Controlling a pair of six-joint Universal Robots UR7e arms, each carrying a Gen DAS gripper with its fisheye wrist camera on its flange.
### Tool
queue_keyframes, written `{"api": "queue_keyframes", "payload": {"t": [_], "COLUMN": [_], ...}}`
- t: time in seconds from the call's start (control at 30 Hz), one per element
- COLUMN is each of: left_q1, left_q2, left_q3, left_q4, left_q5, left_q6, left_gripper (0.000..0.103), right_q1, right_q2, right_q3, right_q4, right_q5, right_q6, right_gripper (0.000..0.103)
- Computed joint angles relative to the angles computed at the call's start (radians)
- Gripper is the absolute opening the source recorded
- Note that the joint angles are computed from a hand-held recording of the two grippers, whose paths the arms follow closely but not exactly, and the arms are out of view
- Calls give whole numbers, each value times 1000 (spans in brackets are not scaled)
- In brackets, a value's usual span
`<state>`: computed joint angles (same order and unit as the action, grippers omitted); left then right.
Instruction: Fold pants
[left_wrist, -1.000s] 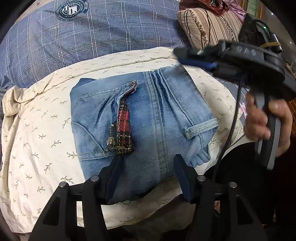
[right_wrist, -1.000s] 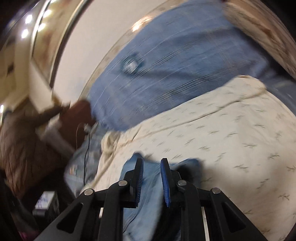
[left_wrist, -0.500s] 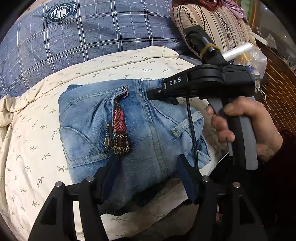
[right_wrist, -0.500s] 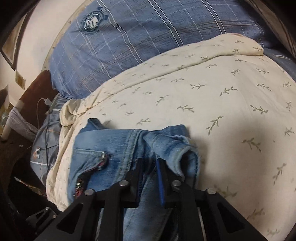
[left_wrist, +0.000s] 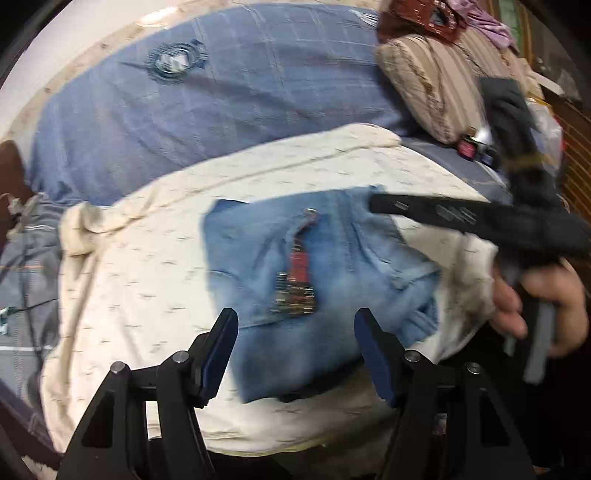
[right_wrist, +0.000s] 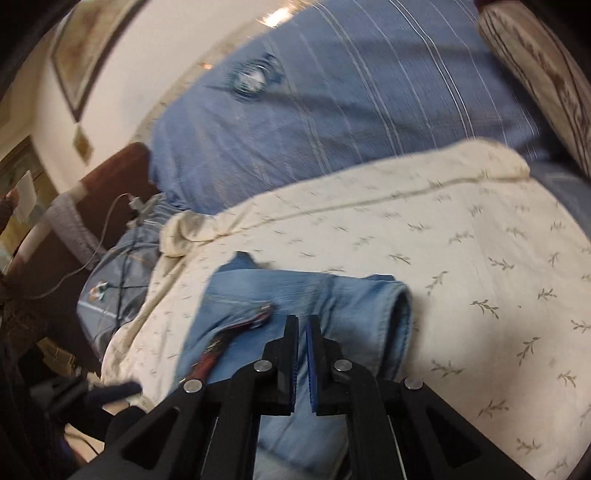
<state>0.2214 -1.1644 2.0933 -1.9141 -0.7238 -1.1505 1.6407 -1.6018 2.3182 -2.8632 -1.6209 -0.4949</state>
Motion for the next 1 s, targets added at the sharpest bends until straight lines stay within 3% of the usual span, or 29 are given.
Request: {"api": "queue_keyframes", "payload": {"t": [0.27,0.6,0.73,1.0], "left_q1": [11,73,85,106], "left_q2": [-41,-36,-28,-12], "left_q3": [12,45,50,64], "left_q4": [161,139,122,98], "left_q5": [11,-21,-7,19], "left_q6": [-166,-192,-184,-194], "left_gripper": [66,67,74,88], "right_q1": [12,31,30,-12], "right_q2": [-93,-20,19,44], "right_q3": [95,90,76,44], "right_q4": [38,69,85,137], "right_q5": [-24,-157,-181,-132], "right_q6": [-29,9,16,35], "right_gripper": [6,7,7,7]}}
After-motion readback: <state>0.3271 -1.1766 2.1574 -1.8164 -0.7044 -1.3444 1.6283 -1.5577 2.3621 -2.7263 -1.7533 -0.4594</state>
